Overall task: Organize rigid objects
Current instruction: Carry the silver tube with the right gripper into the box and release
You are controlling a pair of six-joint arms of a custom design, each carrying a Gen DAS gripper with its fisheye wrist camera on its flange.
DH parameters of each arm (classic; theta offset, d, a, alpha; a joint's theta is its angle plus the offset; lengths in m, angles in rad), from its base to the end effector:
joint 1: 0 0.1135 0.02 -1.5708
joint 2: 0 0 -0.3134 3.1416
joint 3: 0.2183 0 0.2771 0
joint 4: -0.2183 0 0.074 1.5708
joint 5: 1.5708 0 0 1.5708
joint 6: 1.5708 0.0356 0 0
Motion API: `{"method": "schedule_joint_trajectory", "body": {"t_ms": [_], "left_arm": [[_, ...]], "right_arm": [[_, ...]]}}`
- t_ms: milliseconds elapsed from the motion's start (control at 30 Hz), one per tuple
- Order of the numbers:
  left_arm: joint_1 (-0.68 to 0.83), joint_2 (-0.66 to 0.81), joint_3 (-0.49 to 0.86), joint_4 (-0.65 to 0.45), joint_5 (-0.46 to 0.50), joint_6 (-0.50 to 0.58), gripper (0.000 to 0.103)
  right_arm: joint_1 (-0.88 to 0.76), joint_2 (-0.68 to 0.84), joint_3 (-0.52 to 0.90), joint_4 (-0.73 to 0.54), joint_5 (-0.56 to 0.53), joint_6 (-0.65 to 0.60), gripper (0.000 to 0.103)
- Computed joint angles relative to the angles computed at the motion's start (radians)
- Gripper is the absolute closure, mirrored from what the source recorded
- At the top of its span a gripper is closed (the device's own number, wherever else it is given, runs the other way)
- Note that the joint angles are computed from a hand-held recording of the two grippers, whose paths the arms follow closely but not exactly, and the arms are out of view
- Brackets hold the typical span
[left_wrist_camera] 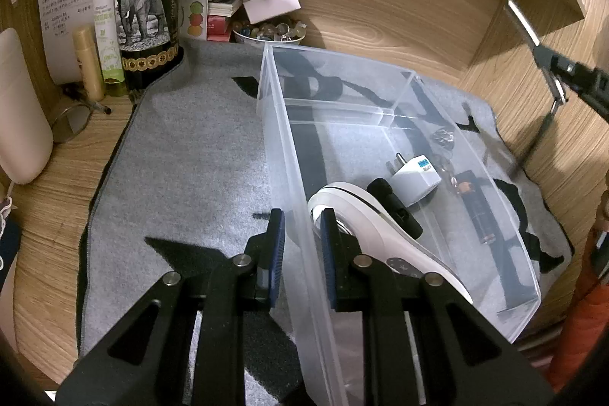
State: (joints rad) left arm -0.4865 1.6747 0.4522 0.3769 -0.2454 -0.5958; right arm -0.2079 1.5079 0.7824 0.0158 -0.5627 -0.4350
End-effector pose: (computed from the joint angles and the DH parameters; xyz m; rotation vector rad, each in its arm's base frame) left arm 0.2456 -0.1201 0.1102 -0.2423 2.3817 -0.2146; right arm 0.3185 -0.0478 0.2238 -0.5268 2.1026 0.2774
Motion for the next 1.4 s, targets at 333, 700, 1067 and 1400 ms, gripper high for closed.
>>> {"method": "schedule_joint_trajectory", "body": {"t_ms": [333, 700, 1067, 1400], "left_arm": [[-0.005, 0.001, 0.003, -0.003, -0.004, -0.004, 0.085], [-0.012, 0.002, 0.007, -0.006, -0.008, -0.009, 0.085], [-0.015, 0.003, 0.010, -0.007, -0.007, -0.014, 0.085], [-0.015, 0.004, 0.011, -0.007, -0.008, -0.012, 0.085]], "right_arm": [[0.073, -0.063, -0.048, 0.000, -0.049, -0.012, 0.089], [0.160, -0.005, -0.071, -0.041, -0.004, -0.071, 0.089], [0.201, 0.092, -0.064, -0.109, 0.073, -0.165, 0.089], [0.240, 0.152, -0.058, -0.149, 0.141, -0.218, 0.089]]}}
